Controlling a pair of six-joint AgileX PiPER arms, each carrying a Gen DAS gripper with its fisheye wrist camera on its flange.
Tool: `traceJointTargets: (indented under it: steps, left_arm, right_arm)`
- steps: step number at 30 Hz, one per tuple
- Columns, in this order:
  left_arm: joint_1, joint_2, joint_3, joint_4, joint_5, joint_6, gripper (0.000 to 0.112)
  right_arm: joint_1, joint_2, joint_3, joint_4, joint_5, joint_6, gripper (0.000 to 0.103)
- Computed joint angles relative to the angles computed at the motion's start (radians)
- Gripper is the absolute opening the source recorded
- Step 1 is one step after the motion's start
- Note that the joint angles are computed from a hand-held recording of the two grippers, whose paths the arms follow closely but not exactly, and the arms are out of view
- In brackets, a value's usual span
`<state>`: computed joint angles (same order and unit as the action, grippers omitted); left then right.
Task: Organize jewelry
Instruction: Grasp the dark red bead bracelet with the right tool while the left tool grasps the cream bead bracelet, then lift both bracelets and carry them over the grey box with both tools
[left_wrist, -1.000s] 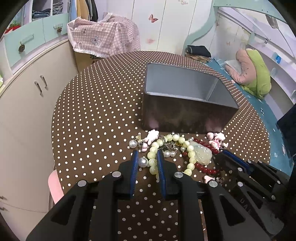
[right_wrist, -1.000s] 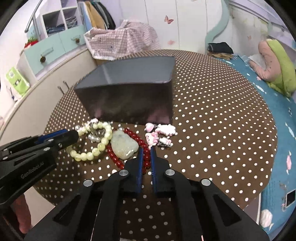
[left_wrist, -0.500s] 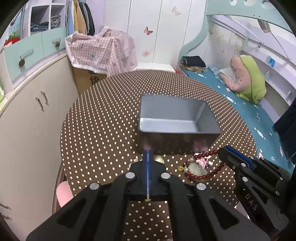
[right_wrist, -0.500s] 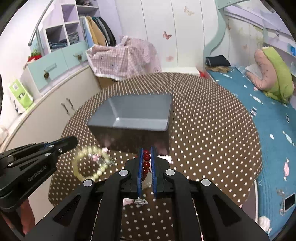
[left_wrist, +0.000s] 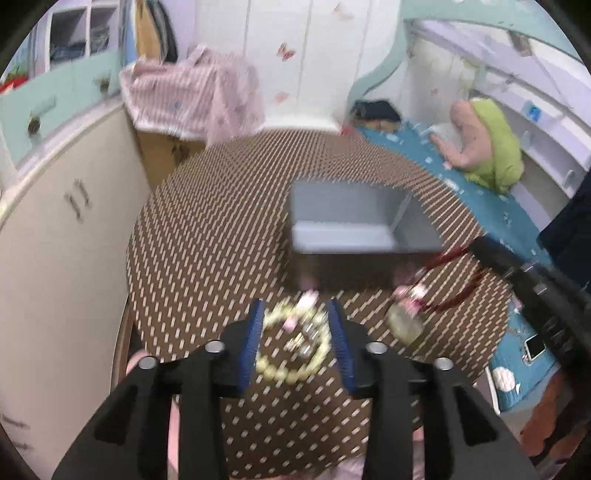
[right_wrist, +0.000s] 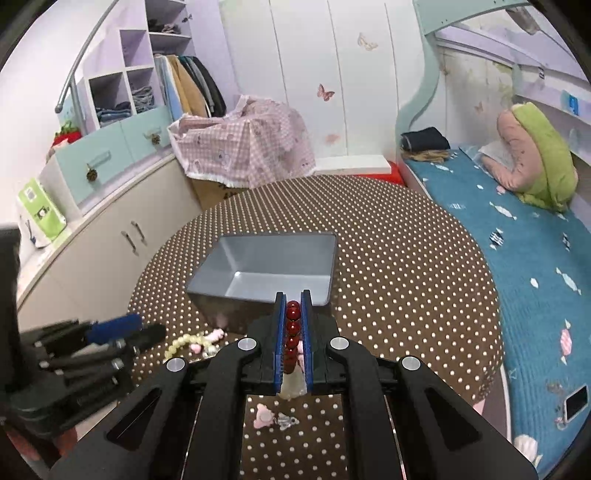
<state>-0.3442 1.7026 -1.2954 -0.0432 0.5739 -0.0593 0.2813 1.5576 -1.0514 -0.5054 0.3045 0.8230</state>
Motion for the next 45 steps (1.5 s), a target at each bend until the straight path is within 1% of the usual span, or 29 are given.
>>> traceJointTargets:
  steps: [4,5,6,10,11,12,13,14,15,17,20,22,24,27,30,33,36,38,41,43,45]
  left_arm:
    - [0.040,0.056,-0.019,-0.052,0.062,0.019,0.038]
    - [0.043,0.070,-0.026,-0.036,0.073,-0.001,0.041]
    - [0.044,0.081,-0.034,-0.022,0.082,-0.016,0.043]
    - [0.050,0.137,-0.080,-0.013,0.119,-0.027,0.042]
    - [0.047,0.160,-0.096,-0.010,0.134,-0.026,0.036]
    - [0.037,0.159,-0.086,0.033,0.109,-0.053,0.030]
    - [0.018,0.165,-0.090,0.105,0.111,-0.104,0.008]
    - [0.013,0.167,-0.090,0.139,0.108,-0.115,0.008]
    - [0.015,0.168,-0.088,0.132,0.105,-0.096,0.008]
    - [0.043,0.173,-0.104,0.054,0.121,0.000,0.008]
    - [0.062,0.162,-0.122,0.037,0.126,0.040,0.008]
    - [0.085,0.144,-0.139,-0.034,0.141,0.115,0.008]
    - [0.092,0.140,-0.179,-0.065,0.162,0.150,0.008]
    - [0.107,0.098,-0.177,-0.143,0.148,0.254,0.008]
    - [0.118,0.078,-0.189,-0.209,0.133,0.324,0.008]
    - [0.112,0.045,-0.177,-0.249,0.124,0.344,0.008]
    - [0.125,0.024,-0.187,-0.287,0.127,0.370,0.008]
    - [0.133,0.002,-0.189,-0.309,0.109,0.389,0.008]
    - [0.162,-0.027,-0.188,-0.436,0.108,0.497,0.008]
    - [0.154,-0.018,-0.200,-0.431,0.105,0.489,0.008]
    - [0.142,0.010,-0.236,-0.405,0.123,0.455,0.008]
  right_arm:
    - [0.008,0.017,0.002,0.019,0.011,-0.001,0.008]
    - [0.011,0.019,0.004,0.007,0.014,0.013,0.008]
    - [0.011,0.020,0.005,0.006,0.015,0.014,0.008]
    - [0.009,0.029,-0.005,0.008,0.030,0.010,0.008]
    - [0.008,0.033,-0.009,0.013,0.033,0.004,0.008]
    - [0.007,0.035,-0.012,0.013,0.036,0.003,0.008]
    - [0.009,0.039,-0.017,0.009,0.042,0.007,0.008]
    - [0.008,0.042,-0.021,0.012,0.045,0.004,0.008]
    - [0.007,0.051,-0.035,0.022,0.054,-0.007,0.008]
    - [0.006,0.059,-0.051,0.029,0.065,-0.014,0.008]
    - [0.000,0.067,-0.071,0.051,0.072,-0.033,0.008]
    - [-0.002,0.068,-0.082,0.066,0.074,-0.048,0.008]
    - [-0.007,0.067,-0.098,0.082,0.079,-0.066,0.008]
    - [-0.016,0.061,-0.117,0.110,0.082,-0.105,0.008]
    - [-0.035,0.067,-0.147,0.168,0.087,-0.172,0.008]
    - [-0.041,0.065,-0.169,0.189,0.085,-0.202,0.008]
    - [-0.035,0.055,-0.181,0.166,0.079,-0.194,0.008]
    - [-0.038,0.050,-0.187,0.174,0.071,-0.207,0.008]
    - [-0.036,0.037,-0.191,0.148,0.060,-0.188,0.008]
    - [-0.035,0.033,-0.184,0.147,0.056,-0.182,0.008]
    - [-0.039,0.036,-0.183,0.168,0.055,-0.199,0.008]
